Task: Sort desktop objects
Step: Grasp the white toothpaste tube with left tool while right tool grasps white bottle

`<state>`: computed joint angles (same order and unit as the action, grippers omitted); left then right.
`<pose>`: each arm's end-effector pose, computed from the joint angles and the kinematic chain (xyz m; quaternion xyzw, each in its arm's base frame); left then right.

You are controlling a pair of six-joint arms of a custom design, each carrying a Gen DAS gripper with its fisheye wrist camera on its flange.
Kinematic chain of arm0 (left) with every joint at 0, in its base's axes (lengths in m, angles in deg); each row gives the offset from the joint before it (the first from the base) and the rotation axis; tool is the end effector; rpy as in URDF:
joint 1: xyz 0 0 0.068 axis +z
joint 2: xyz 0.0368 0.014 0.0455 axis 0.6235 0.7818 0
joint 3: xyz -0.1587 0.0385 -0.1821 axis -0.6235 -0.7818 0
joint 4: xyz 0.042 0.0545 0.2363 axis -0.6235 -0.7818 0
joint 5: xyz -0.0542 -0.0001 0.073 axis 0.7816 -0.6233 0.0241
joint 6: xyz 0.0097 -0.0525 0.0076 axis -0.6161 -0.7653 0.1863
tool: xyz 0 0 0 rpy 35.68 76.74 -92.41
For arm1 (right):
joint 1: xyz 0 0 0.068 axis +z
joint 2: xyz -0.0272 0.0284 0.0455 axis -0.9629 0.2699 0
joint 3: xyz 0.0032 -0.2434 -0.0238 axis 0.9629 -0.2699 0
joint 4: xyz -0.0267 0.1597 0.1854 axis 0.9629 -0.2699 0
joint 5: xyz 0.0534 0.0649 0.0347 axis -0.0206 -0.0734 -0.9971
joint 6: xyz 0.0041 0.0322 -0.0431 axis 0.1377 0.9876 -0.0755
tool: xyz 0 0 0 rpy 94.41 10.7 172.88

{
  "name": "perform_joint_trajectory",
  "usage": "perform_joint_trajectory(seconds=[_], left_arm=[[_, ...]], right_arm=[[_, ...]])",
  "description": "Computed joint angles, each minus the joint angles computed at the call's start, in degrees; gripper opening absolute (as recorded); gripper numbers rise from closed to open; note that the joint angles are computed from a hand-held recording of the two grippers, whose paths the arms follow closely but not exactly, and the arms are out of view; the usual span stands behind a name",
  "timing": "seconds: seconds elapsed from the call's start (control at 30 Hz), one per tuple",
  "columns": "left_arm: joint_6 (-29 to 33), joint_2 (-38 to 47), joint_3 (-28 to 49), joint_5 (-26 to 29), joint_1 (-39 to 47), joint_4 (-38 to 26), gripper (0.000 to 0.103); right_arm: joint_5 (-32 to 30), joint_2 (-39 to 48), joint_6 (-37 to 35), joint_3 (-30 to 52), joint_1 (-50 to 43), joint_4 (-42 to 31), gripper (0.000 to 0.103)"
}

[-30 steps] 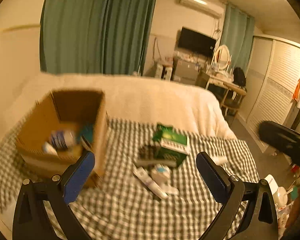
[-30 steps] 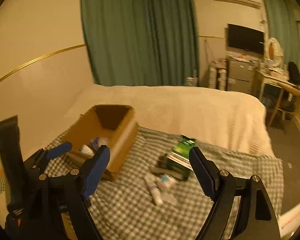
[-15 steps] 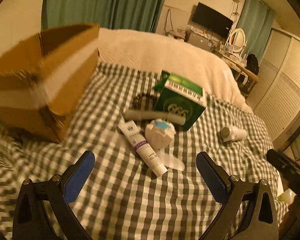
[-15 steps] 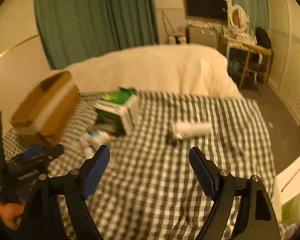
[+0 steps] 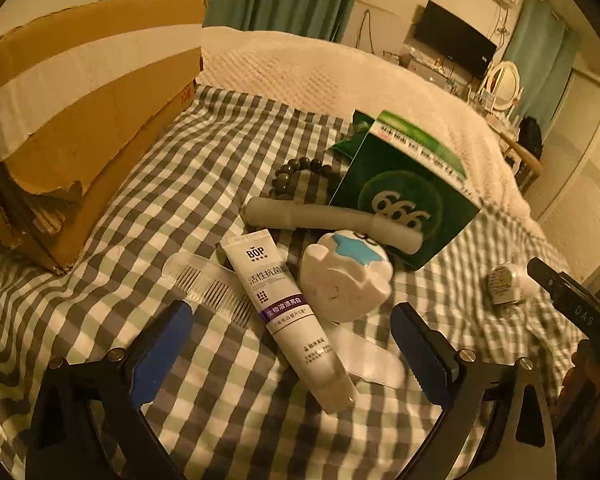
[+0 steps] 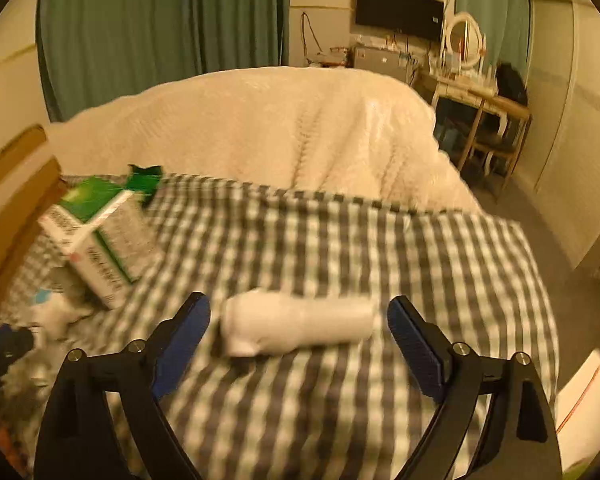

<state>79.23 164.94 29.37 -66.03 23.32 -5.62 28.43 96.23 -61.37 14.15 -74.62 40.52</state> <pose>0.3376 -0.1005 0.0769 0.1280 0.9249 -0.1646 0.3179 0.3001 -0.0141 0.1514 0.2061 0.8908 -0.1103 0.3897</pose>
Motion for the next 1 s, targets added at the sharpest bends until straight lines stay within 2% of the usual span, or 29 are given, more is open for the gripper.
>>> perform_joint_trajectory(seconds=[0.1, 0.3, 0.43, 0.67, 0.93, 1.0], left_arm=[[0.3, 2.8, 2.5, -1.0, -0.3, -1.2, 0.101], [0.4, 3.8, 2.3, -2.5, -1.1, 0.6, 0.1], [0.8, 3.5, 2.1, -1.0, 0.1, 0.8, 0.084], [1.5, 3.8, 3.5, 0.7, 1.6, -1.1, 0.049], [1.9, 2.7, 4.6, 2.3, 2.3, -4.3, 0.029], [2.3, 2.0, 4.3, 2.3, 2.5, -4.5, 0.027]], right_arm=[[-2.4, 4.0, -2.7, -1.2, -0.1, 5.4, 0.095], [0.8, 12.2, -4.9, 2.1, 0.7, 7.0, 0.103], [1.8, 13.3, -4.9, 2.4, 0.8, 7.3, 0.103], [-2.5, 10.6, -2.9, -0.1, -2.0, 8.1, 0.103], [-5.6, 8.1, -2.1, -2.6, -3.3, 10.0, 0.099], [-7.5, 6.8, -2.0, -4.0, -3.6, 11.1, 0.086]])
